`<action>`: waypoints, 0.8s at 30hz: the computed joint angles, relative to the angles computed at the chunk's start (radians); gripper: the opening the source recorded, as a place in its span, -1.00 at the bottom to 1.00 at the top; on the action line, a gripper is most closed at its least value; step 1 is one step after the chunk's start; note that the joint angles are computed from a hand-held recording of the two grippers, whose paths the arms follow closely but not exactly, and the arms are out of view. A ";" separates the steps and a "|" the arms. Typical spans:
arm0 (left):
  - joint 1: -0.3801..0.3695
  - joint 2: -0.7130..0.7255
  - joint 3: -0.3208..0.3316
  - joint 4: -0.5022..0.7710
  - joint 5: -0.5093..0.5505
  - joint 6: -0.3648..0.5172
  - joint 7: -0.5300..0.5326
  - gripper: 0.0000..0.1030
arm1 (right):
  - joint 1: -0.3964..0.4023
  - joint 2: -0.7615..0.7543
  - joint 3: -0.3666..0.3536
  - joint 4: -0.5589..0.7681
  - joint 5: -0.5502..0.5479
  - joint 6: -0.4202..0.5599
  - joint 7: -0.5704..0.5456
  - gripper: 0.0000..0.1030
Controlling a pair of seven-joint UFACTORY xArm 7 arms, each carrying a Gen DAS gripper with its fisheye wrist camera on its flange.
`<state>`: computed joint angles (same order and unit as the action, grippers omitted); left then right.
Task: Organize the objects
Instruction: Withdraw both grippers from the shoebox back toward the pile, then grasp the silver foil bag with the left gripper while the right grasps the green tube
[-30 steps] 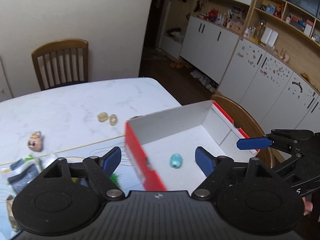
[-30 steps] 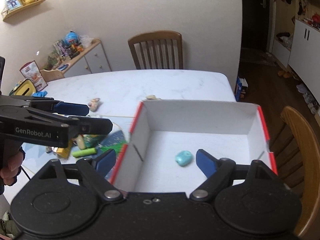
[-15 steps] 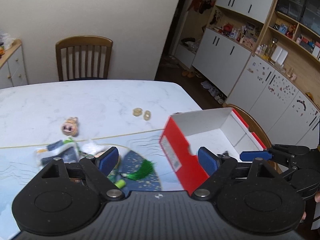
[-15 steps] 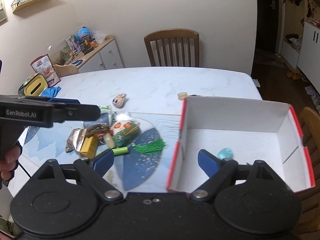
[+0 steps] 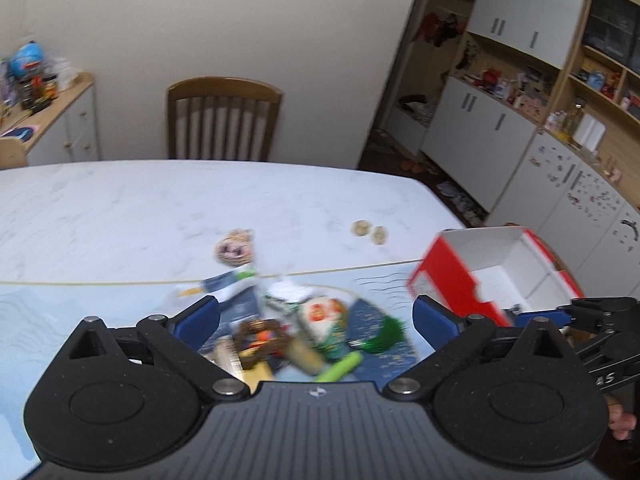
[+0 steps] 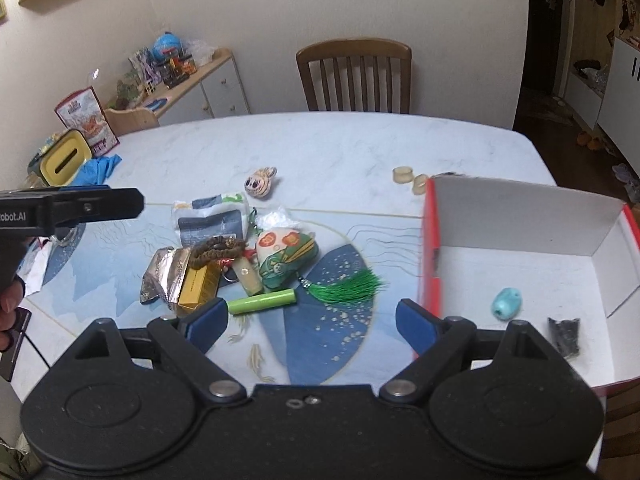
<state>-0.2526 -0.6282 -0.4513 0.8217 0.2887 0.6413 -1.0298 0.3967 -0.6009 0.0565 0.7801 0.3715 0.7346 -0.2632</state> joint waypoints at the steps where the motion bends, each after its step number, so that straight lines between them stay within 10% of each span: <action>1: -0.002 -0.017 0.009 -0.025 0.000 -0.004 0.002 1.00 | 0.001 0.010 0.011 0.000 0.000 -0.008 0.010 0.75; 24: 0.005 -0.042 0.084 -0.281 -0.062 -0.095 0.029 1.00 | 0.024 0.307 0.158 0.061 -0.176 -0.159 0.354 0.72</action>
